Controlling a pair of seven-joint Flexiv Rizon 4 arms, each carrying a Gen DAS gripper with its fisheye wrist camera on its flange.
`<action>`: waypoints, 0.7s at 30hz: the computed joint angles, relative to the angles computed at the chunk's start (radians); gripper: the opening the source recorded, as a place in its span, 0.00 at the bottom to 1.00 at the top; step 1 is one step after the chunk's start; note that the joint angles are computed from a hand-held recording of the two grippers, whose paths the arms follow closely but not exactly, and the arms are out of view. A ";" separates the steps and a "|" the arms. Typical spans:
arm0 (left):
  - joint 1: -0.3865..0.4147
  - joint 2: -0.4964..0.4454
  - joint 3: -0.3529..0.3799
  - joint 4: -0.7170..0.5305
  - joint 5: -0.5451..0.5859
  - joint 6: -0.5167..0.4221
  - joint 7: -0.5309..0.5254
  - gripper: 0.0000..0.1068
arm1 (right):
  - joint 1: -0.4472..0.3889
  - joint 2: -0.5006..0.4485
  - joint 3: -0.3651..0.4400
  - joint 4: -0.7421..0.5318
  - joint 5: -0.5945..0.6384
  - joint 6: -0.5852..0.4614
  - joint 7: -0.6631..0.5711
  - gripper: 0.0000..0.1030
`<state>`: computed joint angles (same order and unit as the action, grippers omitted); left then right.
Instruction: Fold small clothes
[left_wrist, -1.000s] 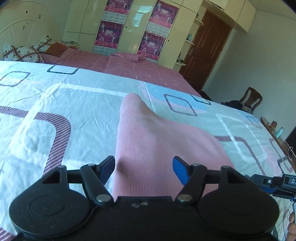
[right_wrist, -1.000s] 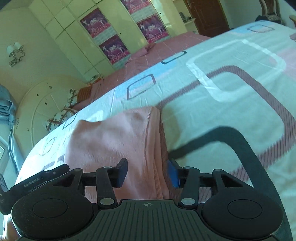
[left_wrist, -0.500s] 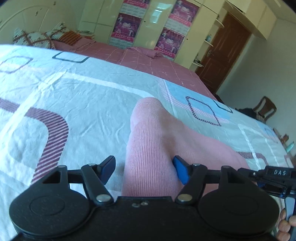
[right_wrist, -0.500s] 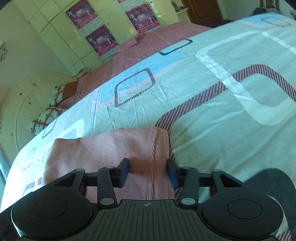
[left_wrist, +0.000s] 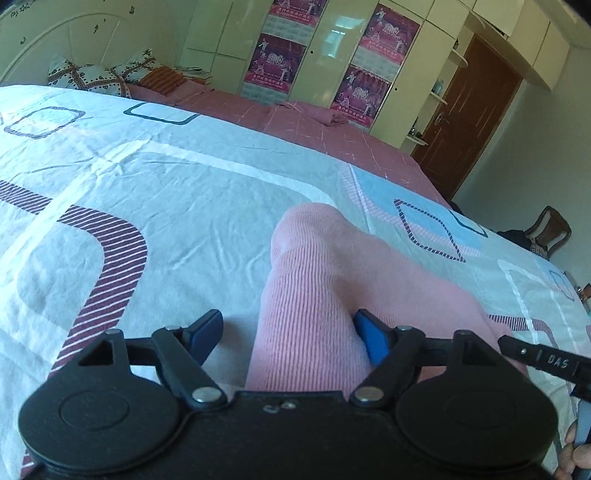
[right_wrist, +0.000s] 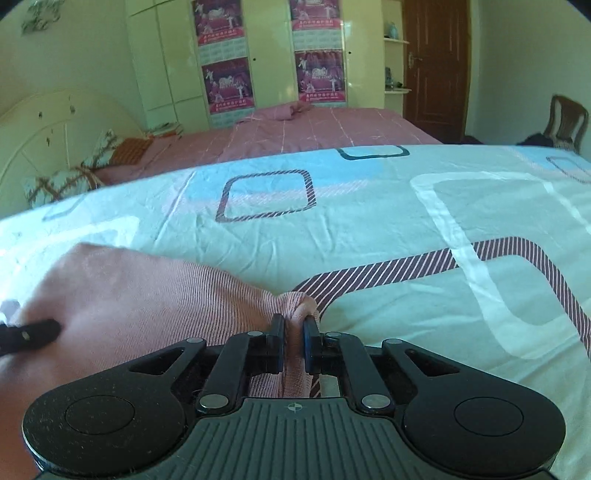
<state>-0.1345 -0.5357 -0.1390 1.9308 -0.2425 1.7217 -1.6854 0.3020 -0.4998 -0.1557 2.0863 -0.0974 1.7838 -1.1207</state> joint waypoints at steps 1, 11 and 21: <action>-0.011 0.005 0.015 -0.003 0.000 -0.015 0.003 0.76 | -0.026 0.013 0.029 0.000 0.008 0.003 0.012 0.08; -0.115 0.067 0.143 0.003 0.042 -0.081 0.020 0.75 | 0.043 0.128 0.003 0.093 0.038 0.056 -0.032 0.56; -0.046 0.162 0.040 0.128 0.047 -0.071 0.067 0.73 | 0.132 0.176 -0.040 0.171 0.065 0.039 -0.105 0.32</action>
<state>-0.1804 -0.3741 -0.0990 2.0583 -0.1960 1.6511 -1.6186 0.4338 -0.3241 -0.1961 2.2571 -0.0328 1.8224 -1.2253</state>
